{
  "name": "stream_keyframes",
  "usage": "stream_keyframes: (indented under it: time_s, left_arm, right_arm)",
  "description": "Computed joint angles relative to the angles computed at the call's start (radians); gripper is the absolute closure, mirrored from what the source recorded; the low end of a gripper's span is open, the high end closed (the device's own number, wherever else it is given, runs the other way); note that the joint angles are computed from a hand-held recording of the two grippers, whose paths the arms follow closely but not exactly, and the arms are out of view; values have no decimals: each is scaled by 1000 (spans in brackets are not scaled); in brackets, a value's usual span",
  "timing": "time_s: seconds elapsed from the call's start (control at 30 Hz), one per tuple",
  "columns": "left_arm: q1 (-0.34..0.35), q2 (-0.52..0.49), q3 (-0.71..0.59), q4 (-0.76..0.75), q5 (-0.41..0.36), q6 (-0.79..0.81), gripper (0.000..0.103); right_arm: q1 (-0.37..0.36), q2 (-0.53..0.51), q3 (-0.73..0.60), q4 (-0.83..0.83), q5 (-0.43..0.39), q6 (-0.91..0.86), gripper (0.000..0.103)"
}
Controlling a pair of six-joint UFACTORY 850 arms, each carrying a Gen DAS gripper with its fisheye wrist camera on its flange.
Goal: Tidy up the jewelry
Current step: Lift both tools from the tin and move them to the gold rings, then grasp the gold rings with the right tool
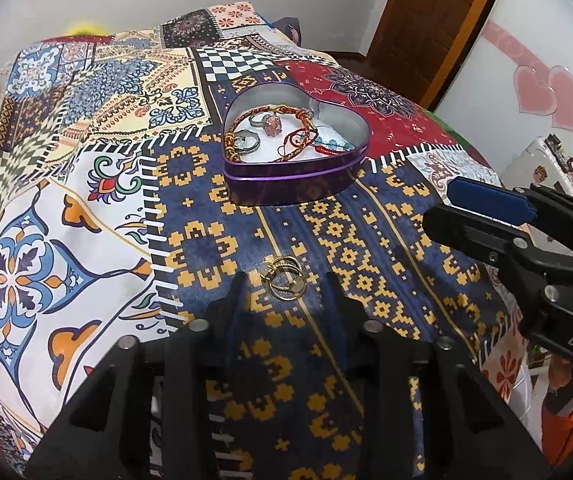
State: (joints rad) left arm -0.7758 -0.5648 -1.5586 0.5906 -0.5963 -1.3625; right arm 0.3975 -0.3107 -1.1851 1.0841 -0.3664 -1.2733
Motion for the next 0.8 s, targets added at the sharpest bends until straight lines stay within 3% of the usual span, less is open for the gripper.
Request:
stream_keyframes:
  time_s: [0.03, 0.1, 0.4, 0.8]
  left_arm:
    - [-2, -2, -3, 4, -4, -1, 82]
    - [0, -4, -6, 6, -4, 0, 84]
    - [-20, 38, 34, 78, 0, -77, 84]
    - [-49, 153, 156, 260, -80, -266, 84]
  right_arm:
    - [0, -1, -1, 3, -1, -1, 68]
    - [0, -1, 0, 4, -2, -3, 68]
    - [9, 5, 0, -19, 1, 14, 68]
    - [79, -51, -43, -158, -33, 123, 68]
